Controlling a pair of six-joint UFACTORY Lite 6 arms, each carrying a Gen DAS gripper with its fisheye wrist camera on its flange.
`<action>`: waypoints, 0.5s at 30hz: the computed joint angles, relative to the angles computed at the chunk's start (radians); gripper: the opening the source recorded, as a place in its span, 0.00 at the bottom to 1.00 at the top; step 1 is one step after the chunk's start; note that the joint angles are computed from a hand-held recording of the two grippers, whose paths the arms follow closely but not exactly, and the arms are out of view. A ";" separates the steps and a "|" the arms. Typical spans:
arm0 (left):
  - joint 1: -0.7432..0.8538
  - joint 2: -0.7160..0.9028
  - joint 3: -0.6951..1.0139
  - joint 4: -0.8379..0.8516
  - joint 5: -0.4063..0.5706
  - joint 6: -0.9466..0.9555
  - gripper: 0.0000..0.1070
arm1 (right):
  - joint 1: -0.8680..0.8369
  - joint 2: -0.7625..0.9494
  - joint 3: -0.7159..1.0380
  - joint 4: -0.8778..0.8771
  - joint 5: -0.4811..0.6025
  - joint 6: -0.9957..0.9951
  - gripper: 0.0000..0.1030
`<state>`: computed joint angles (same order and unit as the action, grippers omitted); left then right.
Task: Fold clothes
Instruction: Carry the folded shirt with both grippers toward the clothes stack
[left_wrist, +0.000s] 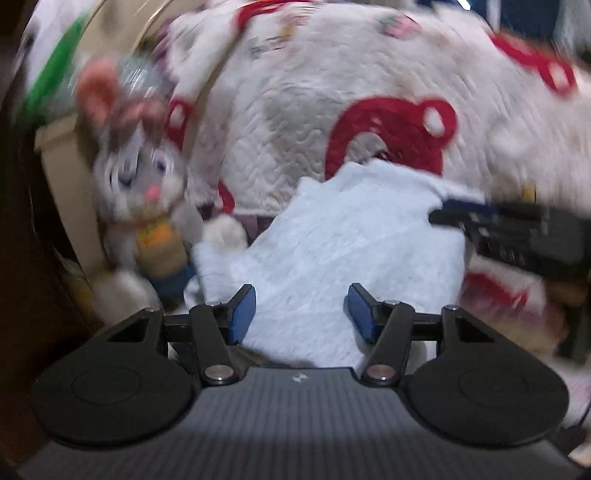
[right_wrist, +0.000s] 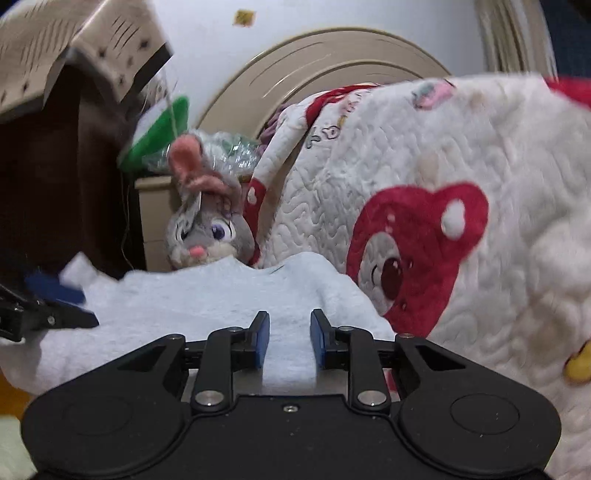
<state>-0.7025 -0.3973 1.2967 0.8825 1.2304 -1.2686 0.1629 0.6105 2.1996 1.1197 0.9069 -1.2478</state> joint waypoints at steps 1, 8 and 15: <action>-0.034 -0.003 -0.021 0.034 0.030 -0.005 0.52 | -0.004 0.006 0.000 0.013 0.002 0.008 0.05; -0.147 -0.020 -0.090 0.153 0.152 -0.125 0.51 | -0.011 -0.019 -0.075 0.081 -0.029 0.005 0.00; -0.112 -0.044 -0.127 0.233 0.243 -0.202 0.39 | -0.048 -0.118 -0.232 0.291 -0.021 -0.211 0.24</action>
<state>-0.8144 -0.4409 1.1700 1.1160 1.4731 -1.4708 0.1153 0.4927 1.9677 1.4105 0.8855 -1.4589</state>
